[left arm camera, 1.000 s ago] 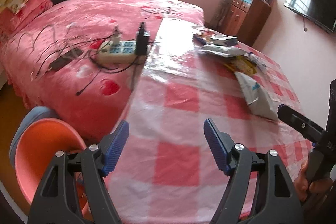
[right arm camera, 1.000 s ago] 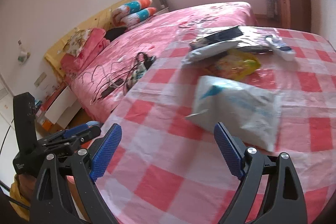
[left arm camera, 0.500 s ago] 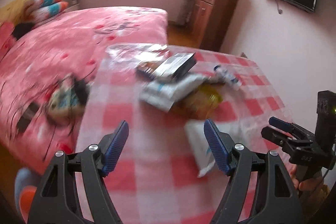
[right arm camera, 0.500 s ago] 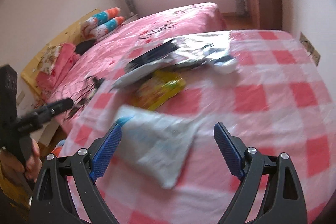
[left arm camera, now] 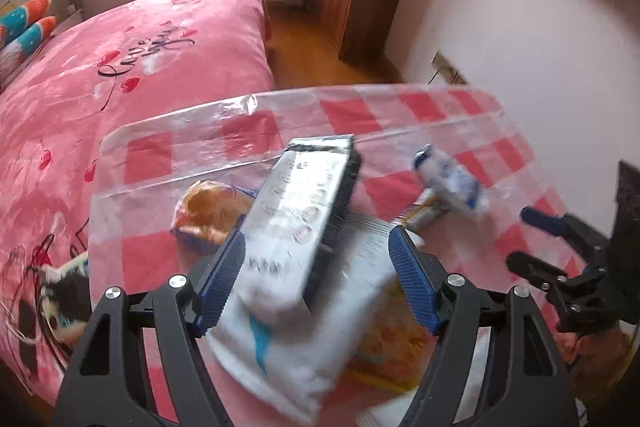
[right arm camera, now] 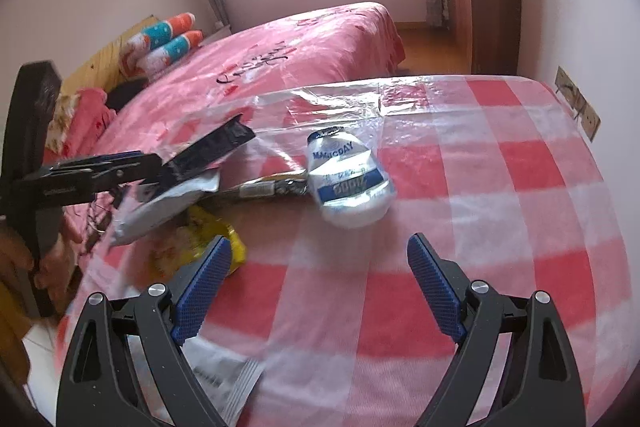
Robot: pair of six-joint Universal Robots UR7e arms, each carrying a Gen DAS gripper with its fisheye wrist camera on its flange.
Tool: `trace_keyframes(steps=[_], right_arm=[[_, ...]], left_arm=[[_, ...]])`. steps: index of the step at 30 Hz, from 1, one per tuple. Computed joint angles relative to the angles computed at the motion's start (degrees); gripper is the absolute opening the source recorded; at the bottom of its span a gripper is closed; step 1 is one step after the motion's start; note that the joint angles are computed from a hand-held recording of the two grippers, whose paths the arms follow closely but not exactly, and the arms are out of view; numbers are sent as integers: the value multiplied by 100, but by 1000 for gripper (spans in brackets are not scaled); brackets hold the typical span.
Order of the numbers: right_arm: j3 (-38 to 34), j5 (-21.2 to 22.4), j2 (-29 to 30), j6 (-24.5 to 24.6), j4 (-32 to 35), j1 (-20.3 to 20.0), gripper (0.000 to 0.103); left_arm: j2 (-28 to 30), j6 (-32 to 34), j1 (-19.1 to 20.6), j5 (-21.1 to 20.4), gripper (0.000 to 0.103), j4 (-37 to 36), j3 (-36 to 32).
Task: Collect trash
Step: 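Move both grippers back to the table toward the remaining wrappers, then grasp the white milk carton with the left gripper while the right grasps the MAGICDAY bottle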
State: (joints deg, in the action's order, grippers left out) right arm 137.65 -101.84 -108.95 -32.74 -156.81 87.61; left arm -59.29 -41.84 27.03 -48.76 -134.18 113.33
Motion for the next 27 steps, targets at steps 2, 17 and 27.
trace_keyframes(steps=[2, 17, 27], right_arm=[[-36, -113, 244, -71, -240, 38, 89], [-325, -241, 856, -130, -390, -11, 89], [-321, -316, 965, -243, -515, -42, 57]], left_arm=[[90, 145, 132, -63, 75, -29, -73], [157, 313, 501, -408, 71, -470, -50], [-4, -51, 280, -497, 64, -928, 385]])
